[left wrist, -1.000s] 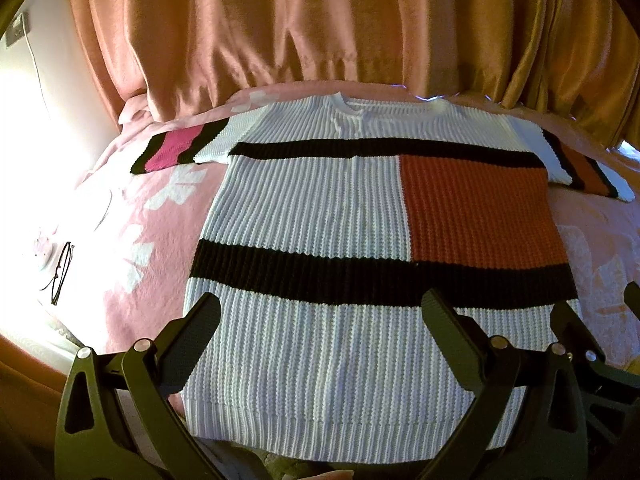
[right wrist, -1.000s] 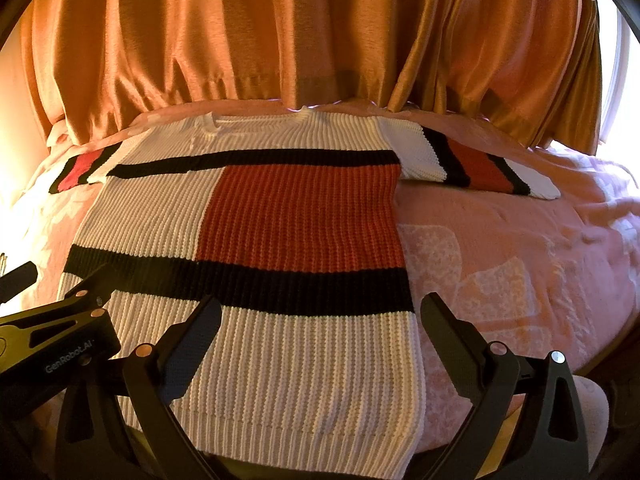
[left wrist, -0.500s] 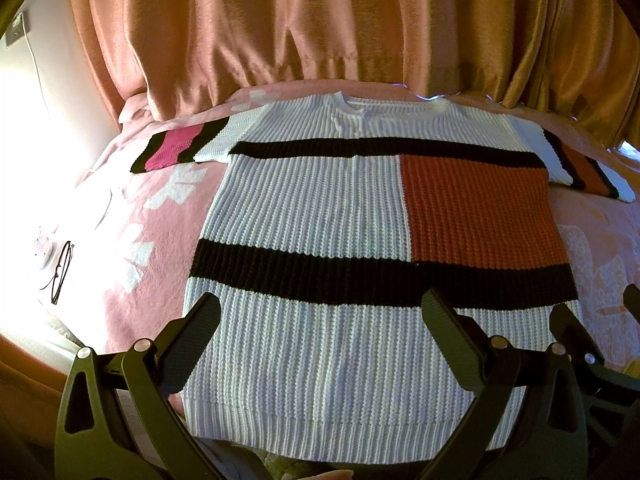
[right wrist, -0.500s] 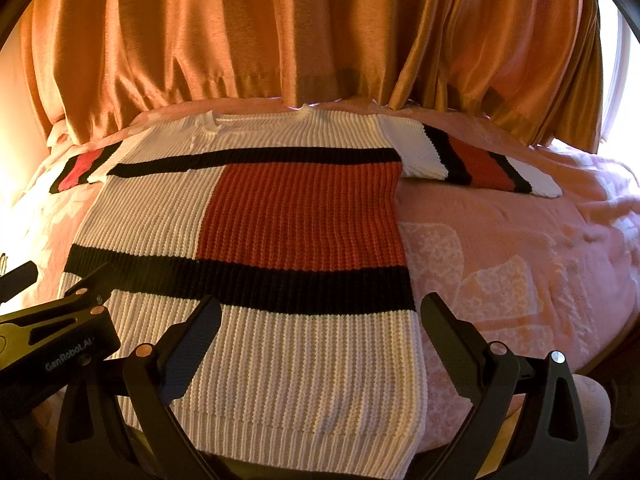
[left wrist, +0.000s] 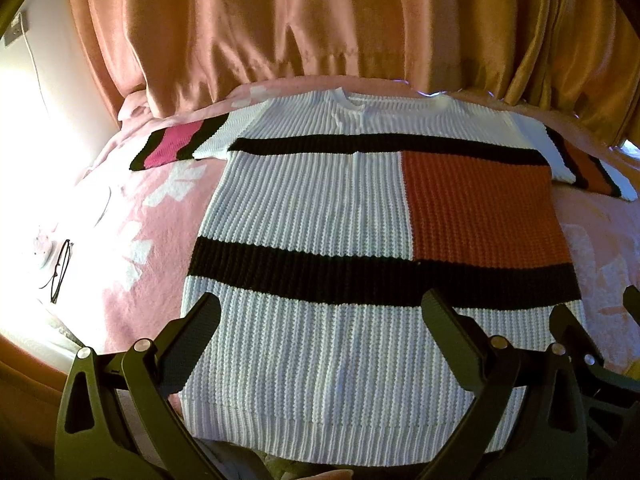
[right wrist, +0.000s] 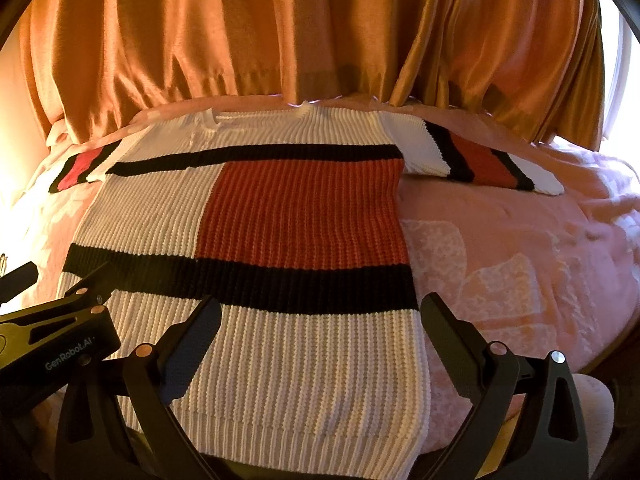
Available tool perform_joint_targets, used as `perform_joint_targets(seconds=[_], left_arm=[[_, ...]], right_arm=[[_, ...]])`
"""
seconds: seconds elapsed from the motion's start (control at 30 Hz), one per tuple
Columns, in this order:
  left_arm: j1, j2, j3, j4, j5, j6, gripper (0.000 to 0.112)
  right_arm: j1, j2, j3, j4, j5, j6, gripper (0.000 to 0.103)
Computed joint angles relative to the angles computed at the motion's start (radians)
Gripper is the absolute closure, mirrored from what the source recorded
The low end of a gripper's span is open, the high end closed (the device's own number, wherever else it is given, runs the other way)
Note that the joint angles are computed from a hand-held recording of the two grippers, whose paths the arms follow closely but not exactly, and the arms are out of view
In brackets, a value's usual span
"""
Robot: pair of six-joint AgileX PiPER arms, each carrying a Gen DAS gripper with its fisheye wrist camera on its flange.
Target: Fold small clothes
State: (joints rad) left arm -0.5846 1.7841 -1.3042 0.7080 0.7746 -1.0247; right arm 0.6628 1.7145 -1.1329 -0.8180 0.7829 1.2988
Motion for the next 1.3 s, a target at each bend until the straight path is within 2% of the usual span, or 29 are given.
perform_joint_targets(seconds=[0.23, 0.37, 0.47, 0.53, 0.63, 0.73, 0.83, 0.93, 1.0, 1.1, 1.2, 1.3], left_arm=[[0.011, 0.018, -0.025, -0.02, 0.004, 0.027, 0.014], [0.024, 0.039, -0.063, -0.048, 0.012, 0.069, 0.014], [0.045, 0.053, -0.093, -0.08, 0.003, 0.107, 0.014], [0.064, 0.079, -0.133, -0.112, -0.002, 0.149, 0.014], [0.082, 0.13, -0.211, -0.176, -0.008, 0.249, 0.014], [0.081, 0.18, -0.275, -0.175, -0.012, 0.291, 0.014], [0.072, 0.235, -0.337, -0.182, -0.015, 0.32, 0.014], [0.068, 0.301, -0.417, -0.224, -0.009, 0.361, 0.014], [0.063, 0.342, -0.461, -0.241, -0.004, 0.365, 0.014], [0.059, 0.394, -0.516, -0.255, -0.003, 0.365, 0.014], [0.059, 0.438, -0.568, -0.281, 0.009, 0.391, 0.014], [0.057, 0.466, -0.595, -0.286, 0.022, 0.401, 0.014]], right_arm=[[-0.014, 0.004, 0.013, 0.009, -0.024, -0.005, 0.005], [-0.094, -0.012, 0.02, 0.053, -0.093, -0.092, 0.005], [-0.246, -0.021, 0.009, 0.154, -0.162, -0.233, 0.005], [-0.433, -0.025, 0.009, 0.295, -0.254, -0.383, 0.005], [-0.688, 0.044, -0.078, 0.46, -0.281, -0.577, 0.005], [-0.879, 0.156, -0.233, 0.537, -0.256, -0.698, 0.006], [-1.005, 0.29, -0.417, 0.591, -0.213, -0.788, 0.007], [-1.076, 0.435, -0.606, 0.62, -0.15, -0.842, 0.012], [-1.119, 0.554, -0.773, 0.698, -0.091, -0.904, 0.021], [-1.166, 0.709, -0.995, 0.795, -0.022, -0.934, 0.025], [-1.169, 0.782, -1.101, 0.774, -0.025, -0.917, 0.031], [-1.147, 0.869, -1.266, 0.715, 0.044, -0.924, 0.056]])
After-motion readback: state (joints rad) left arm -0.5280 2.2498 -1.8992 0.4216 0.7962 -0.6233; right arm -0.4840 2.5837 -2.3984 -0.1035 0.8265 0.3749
